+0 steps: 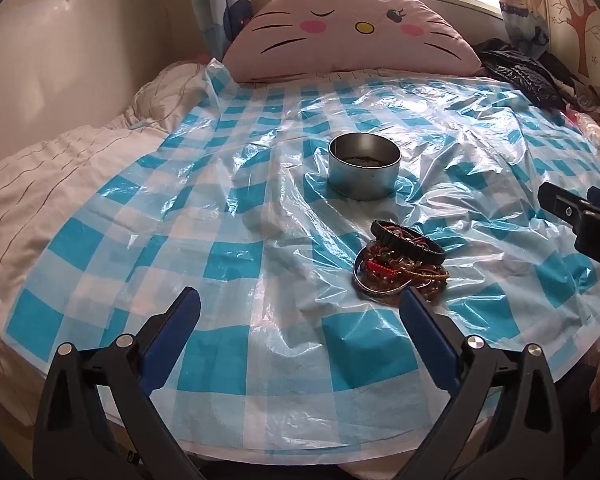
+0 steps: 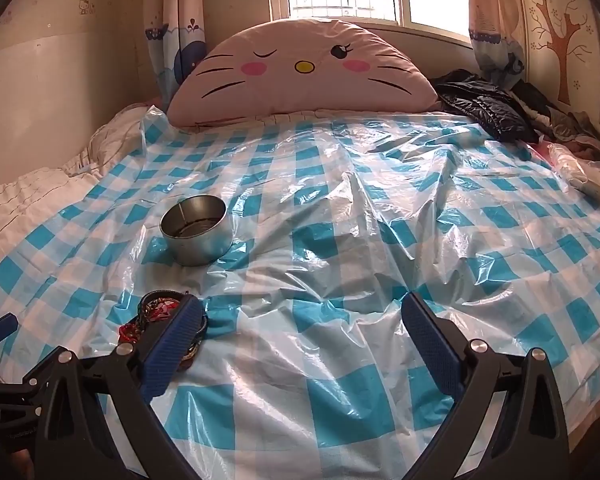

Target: Organize jewelry

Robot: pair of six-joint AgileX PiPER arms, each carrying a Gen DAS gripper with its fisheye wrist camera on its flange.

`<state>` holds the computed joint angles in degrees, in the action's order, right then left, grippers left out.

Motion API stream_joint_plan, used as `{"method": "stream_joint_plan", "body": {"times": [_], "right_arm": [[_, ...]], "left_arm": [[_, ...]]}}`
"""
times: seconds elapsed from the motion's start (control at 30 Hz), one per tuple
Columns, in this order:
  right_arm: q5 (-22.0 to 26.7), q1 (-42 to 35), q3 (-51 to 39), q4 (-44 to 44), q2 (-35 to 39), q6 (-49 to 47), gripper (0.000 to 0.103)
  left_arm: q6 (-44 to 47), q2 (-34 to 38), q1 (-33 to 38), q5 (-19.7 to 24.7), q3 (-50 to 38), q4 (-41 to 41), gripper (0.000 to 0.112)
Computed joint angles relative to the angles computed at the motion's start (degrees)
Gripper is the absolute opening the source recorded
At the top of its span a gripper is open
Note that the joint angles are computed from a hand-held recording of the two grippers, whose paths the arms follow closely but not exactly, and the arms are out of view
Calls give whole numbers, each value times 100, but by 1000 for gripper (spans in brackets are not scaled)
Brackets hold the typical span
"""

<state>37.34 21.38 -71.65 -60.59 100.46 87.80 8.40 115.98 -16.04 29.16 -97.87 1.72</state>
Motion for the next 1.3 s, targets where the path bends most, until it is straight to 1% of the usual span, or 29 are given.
{"method": "stream_joint_plan", "body": {"times": [0.13,0.2,0.23,0.3,0.37,0.5,0.53,0.57,0.67,0.77,0.87,0.97,1.13,1.2,1.3], "right_arm": [[28,176,121,-243,-117,228,96],[-83,238,261,-396,-213,518,96],[-156,194,266,-268,-280,457,96],[-335,196,314,-261,-302,696,96],[-360,294,287,-308,-227,810,96],[125,512,-300,-44,173,8,96],[215,494,-386,290,207,-411,96],[298,502,-479,395,270,-601,96],[243,463,-481,483,249,-638,96],[81,447,-272,50,189,-132,96],[83,419,-295,62,210,-153,96],[74,427,-241,-120,219,-10,96],[-171,275,-124,37,135,61,96],[-217,205,-118,221,101,-71,96],[-236,190,-105,234,92,-66,96]], "left_arm": [[102,-85,92,-50,97,-173,96],[182,-95,166,-20,88,-334,96],[254,-94,209,0,75,-462,96],[367,-64,273,63,24,-670,96],[298,-29,263,55,15,-573,96],[228,67,249,60,-73,-403,96],[262,94,269,94,-117,-463,96],[303,130,295,146,-178,-547,96],[333,201,329,236,-290,-646,96],[342,208,311,181,-276,-576,96],[277,186,248,113,-210,-435,96],[300,171,249,95,-180,-463,96],[321,149,255,100,-147,-522,96],[297,135,239,89,-124,-477,96],[301,129,237,86,-114,-465,96]]}}
